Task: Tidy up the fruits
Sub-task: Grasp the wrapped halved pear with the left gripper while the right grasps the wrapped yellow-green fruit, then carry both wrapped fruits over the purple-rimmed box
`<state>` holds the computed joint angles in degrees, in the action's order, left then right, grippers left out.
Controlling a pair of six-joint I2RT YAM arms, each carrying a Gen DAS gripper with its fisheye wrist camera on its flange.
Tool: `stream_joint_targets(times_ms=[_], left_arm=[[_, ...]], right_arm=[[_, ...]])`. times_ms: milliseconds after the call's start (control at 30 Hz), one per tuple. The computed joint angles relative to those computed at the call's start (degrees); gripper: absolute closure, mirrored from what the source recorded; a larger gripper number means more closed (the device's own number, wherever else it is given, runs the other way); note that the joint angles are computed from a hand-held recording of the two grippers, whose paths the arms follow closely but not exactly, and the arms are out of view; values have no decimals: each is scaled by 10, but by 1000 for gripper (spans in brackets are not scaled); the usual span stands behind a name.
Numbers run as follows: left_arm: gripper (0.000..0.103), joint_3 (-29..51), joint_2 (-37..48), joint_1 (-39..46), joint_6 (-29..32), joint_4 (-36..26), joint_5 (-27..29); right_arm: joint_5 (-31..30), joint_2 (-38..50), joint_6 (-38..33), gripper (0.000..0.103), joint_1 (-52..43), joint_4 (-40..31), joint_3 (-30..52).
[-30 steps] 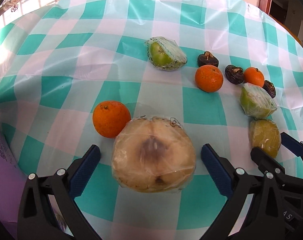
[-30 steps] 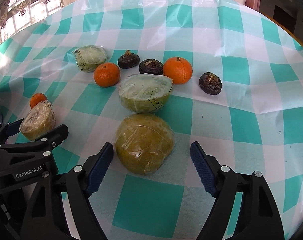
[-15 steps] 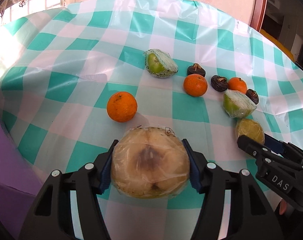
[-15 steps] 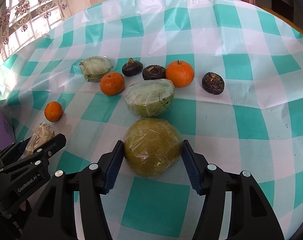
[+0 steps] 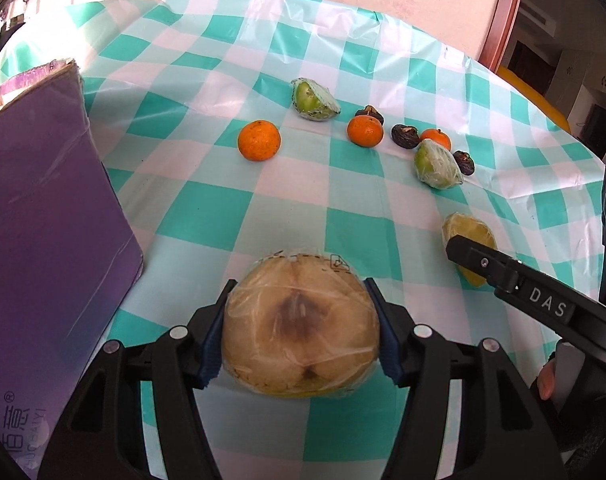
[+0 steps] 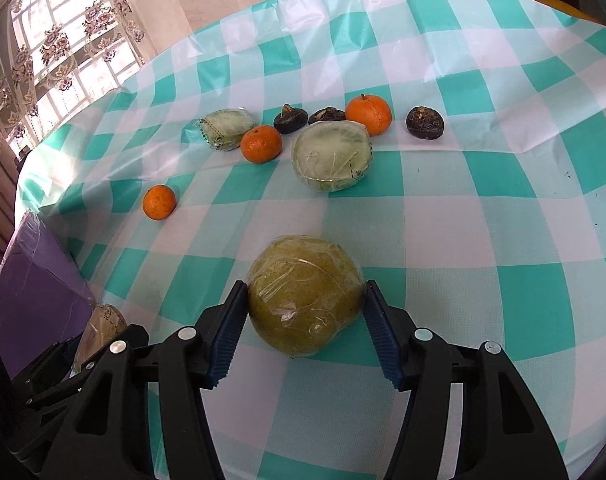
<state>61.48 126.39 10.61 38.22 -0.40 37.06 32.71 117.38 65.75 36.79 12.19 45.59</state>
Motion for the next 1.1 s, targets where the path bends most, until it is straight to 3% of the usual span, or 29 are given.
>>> stream_joint_targets(times_ms=[433, 767, 900, 1100], left_arm=[[42, -39, -28, 102, 137, -70, 72], [42, -129, -120, 157, 226, -44, 112], [42, -147, -174, 188, 254, -66, 151], [42, -107, -199, 236, 272, -138, 170]], right_arm=[[60, -4, 100, 45, 122, -119, 17], [101, -16, 178, 45, 168, -175, 18], [118, -24, 179, 45, 189, -217, 48], [161, -27, 136, 45, 218, -290, 127]])
